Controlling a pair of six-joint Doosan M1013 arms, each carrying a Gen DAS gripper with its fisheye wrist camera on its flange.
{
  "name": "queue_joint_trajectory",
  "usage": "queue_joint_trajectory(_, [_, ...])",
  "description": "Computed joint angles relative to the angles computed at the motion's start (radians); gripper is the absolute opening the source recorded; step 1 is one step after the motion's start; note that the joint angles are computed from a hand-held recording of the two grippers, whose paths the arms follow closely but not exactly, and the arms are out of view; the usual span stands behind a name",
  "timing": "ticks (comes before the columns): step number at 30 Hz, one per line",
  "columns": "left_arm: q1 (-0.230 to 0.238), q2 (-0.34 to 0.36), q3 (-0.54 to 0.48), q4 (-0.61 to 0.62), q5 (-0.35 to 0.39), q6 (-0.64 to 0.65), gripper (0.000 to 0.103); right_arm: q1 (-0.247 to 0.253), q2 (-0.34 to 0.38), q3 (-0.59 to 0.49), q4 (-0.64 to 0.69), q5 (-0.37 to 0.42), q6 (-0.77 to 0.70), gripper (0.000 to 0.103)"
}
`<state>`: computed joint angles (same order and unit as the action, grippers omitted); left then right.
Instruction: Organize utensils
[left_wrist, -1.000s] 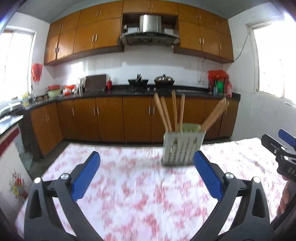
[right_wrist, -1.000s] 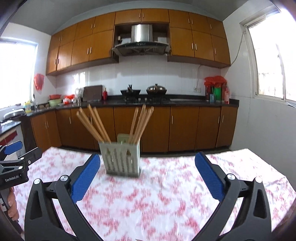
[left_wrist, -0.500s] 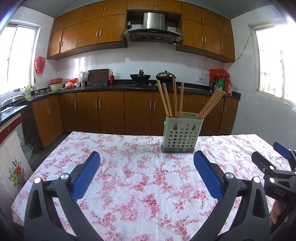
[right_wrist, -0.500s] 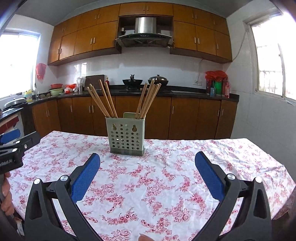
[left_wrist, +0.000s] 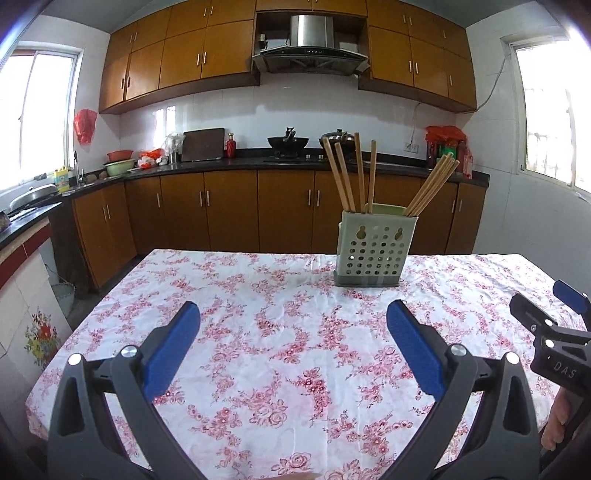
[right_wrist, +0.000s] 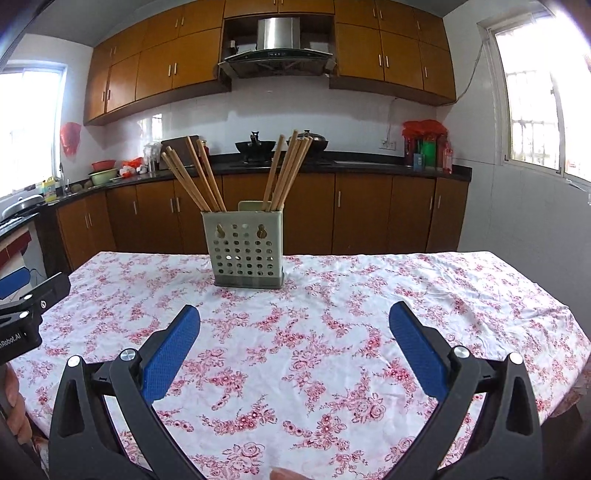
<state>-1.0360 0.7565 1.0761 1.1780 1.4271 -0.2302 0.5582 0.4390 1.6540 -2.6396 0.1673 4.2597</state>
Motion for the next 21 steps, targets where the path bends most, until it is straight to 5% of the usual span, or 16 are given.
queue_joint_trajectory(21, [0.002,0.005,-0.005,-0.008,-0.015,0.019,0.099,-0.003,0.002,-0.008,0.002,-0.033,0.000,0.101])
